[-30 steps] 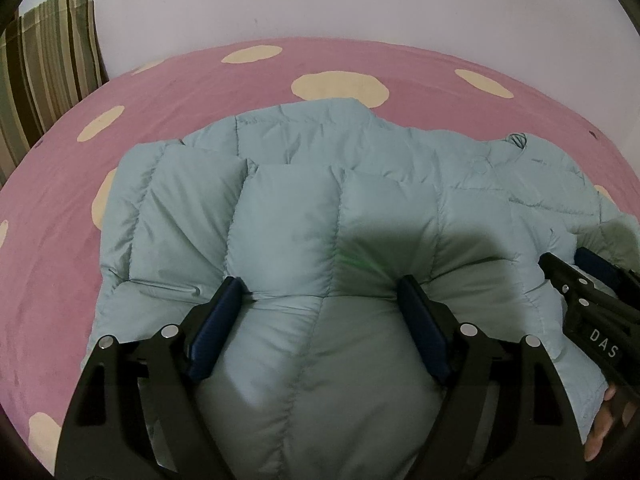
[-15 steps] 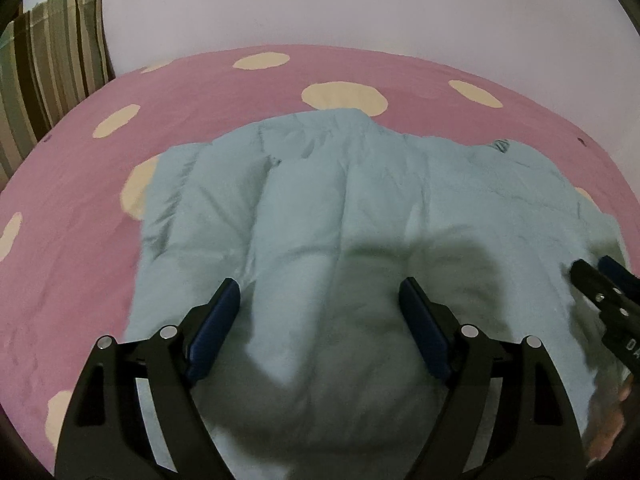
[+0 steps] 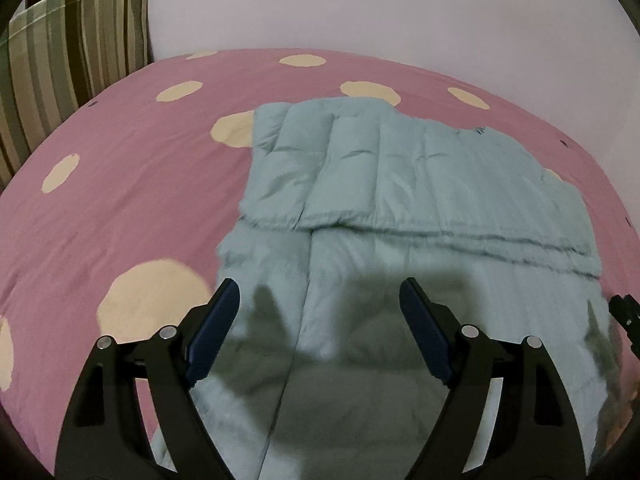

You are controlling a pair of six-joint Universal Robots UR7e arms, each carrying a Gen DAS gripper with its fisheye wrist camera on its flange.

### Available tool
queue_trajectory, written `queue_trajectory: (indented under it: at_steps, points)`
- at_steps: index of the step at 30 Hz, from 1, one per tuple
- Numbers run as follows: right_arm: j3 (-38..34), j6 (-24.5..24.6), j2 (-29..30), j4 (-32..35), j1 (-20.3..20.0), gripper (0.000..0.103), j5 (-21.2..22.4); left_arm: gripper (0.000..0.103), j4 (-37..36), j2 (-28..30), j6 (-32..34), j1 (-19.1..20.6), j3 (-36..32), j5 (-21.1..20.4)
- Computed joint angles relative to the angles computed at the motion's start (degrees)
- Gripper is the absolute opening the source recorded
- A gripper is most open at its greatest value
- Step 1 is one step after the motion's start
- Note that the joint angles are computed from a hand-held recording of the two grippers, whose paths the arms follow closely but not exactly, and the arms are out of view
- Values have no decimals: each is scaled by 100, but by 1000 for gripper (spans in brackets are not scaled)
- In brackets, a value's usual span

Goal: Fold large clothes

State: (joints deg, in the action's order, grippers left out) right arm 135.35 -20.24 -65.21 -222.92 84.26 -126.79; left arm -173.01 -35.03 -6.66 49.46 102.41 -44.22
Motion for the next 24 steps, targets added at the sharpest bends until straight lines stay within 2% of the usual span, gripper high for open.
queue_trajectory:
  at_steps: [7,12,16,20,24]
  points:
    - [857,102,-435,-467,-237,69,-8,82,-286,-597,-125,-202,981,147]
    - [1526,446,-828,-592,-635,69,352,82,-152,-1031,-451,-172,1553,190]
    - [1950,559,-897,-855,-848,69,558,82,-95,-1462,-774,-61,2022,-44]
    - [2378,727,-1102,-896,-1249,69,1127,82,-37,-1780,-874,46,2374,-378]
    - [2647,754,-1040,-1116,-1496,69,1470,82,5,-2000,-867,143,2619,-755]
